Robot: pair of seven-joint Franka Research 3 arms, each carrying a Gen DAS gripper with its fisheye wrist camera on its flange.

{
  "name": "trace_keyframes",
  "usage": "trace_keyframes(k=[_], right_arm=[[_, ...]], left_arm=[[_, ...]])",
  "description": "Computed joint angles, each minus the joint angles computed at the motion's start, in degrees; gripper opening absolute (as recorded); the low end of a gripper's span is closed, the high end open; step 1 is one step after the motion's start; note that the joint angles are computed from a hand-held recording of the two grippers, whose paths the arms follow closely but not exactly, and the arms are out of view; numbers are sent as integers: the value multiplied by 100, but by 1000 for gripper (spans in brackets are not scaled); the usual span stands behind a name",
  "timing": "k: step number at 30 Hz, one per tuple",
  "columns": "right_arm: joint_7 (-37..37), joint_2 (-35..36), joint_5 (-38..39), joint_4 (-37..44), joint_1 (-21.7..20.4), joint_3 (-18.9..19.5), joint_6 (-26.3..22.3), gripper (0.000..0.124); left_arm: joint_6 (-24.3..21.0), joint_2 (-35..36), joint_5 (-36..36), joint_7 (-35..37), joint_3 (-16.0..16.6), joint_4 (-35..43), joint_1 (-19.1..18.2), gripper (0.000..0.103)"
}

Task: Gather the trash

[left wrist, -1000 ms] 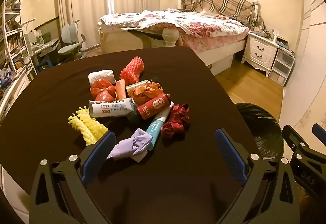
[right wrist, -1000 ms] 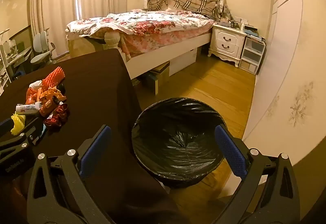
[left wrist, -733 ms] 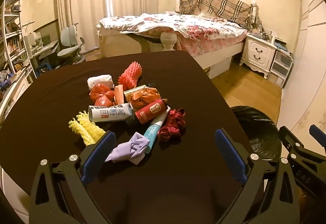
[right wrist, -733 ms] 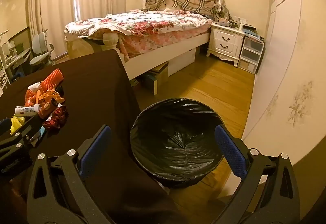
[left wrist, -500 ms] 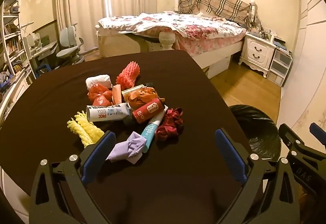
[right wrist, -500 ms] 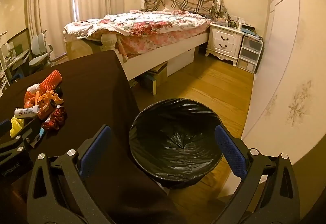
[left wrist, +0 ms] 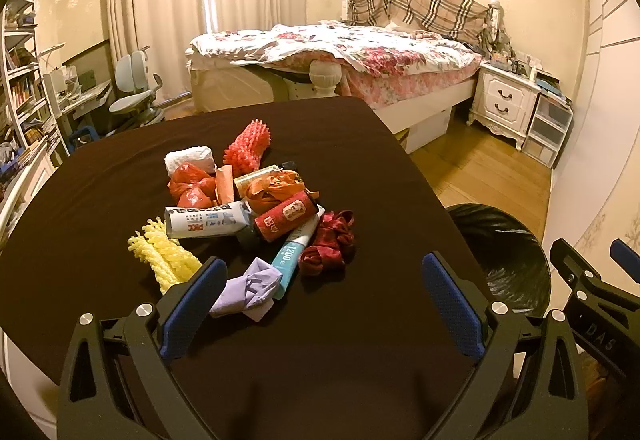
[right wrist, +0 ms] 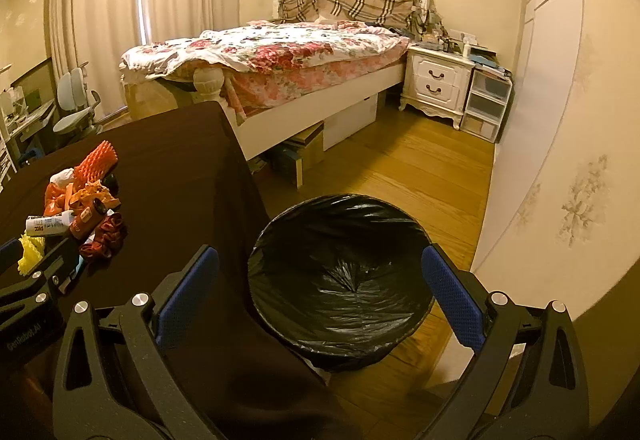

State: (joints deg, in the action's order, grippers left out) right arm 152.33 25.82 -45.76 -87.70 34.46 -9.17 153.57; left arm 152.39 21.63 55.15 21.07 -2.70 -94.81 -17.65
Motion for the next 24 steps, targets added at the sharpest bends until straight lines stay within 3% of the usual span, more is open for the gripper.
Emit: trace_keyframes(k=[24], right_arm=[[24,-336,-119,-441,-244,87,147,99]], left_arm=[[-48,96,-209,237,-17,126,-53,97]])
